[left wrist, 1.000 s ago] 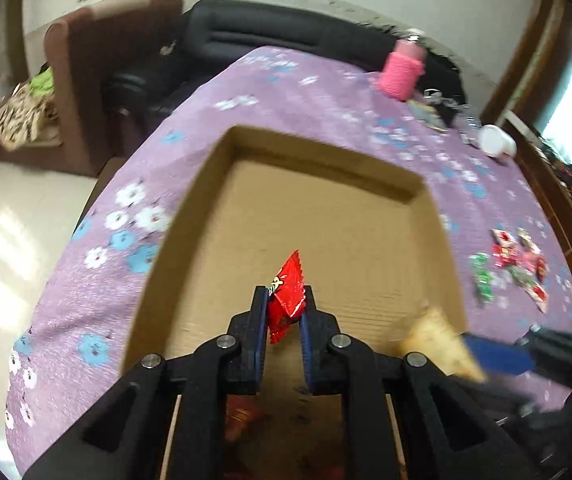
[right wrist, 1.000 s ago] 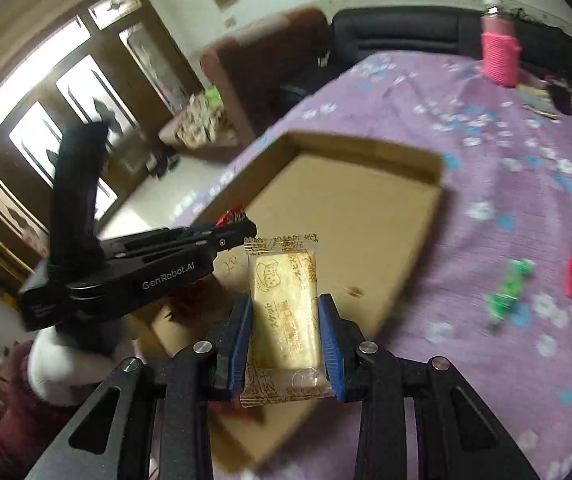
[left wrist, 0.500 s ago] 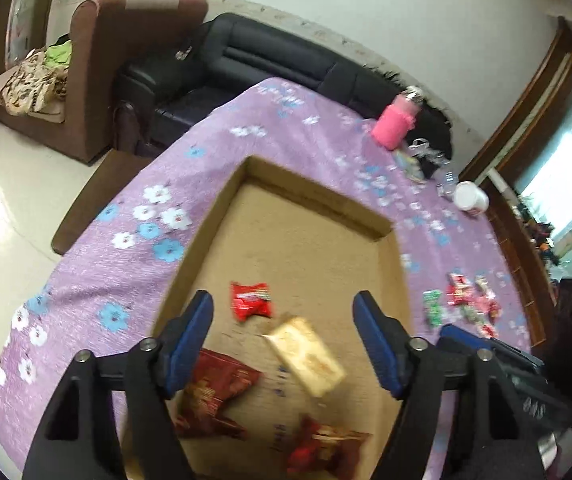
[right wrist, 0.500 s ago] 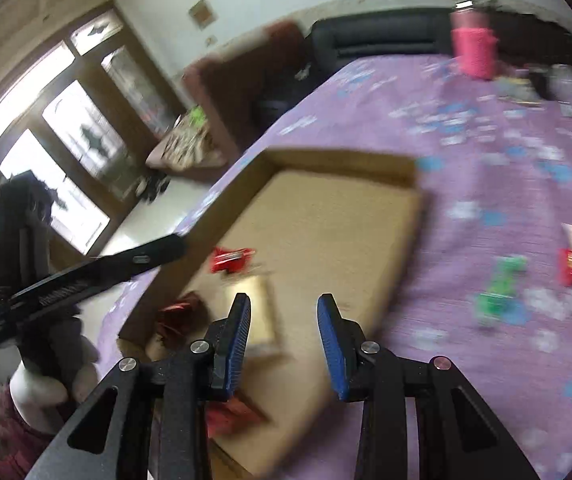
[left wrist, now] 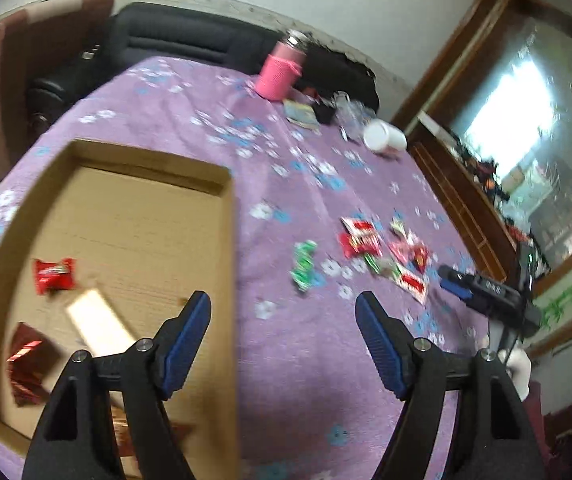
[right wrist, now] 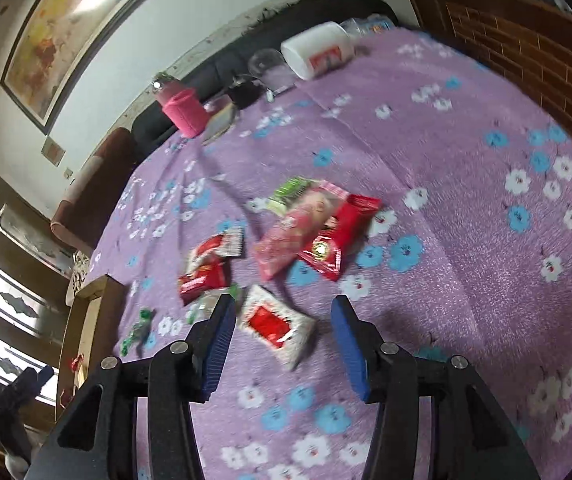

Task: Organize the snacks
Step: 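Grasp a green-wrapped candy with the left gripper while the right grasps a white-red packet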

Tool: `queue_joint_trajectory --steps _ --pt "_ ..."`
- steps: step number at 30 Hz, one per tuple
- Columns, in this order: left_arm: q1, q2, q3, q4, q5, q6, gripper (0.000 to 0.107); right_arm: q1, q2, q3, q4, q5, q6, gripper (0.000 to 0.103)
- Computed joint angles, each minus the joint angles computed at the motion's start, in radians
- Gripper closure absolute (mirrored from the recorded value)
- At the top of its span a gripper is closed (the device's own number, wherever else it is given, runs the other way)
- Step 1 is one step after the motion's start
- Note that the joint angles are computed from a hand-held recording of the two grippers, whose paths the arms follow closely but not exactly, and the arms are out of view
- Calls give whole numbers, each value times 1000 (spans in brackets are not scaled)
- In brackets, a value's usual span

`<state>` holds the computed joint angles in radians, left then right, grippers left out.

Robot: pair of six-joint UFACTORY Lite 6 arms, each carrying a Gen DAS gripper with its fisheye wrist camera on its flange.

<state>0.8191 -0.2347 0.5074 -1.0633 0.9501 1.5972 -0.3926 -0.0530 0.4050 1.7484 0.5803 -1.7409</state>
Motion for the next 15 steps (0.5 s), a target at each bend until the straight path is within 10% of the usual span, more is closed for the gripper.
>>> queue_joint_trajectory --steps 15 --pt "-784 261 86 -381 -705 72 33 391 163 32 693 -169 -804 38"
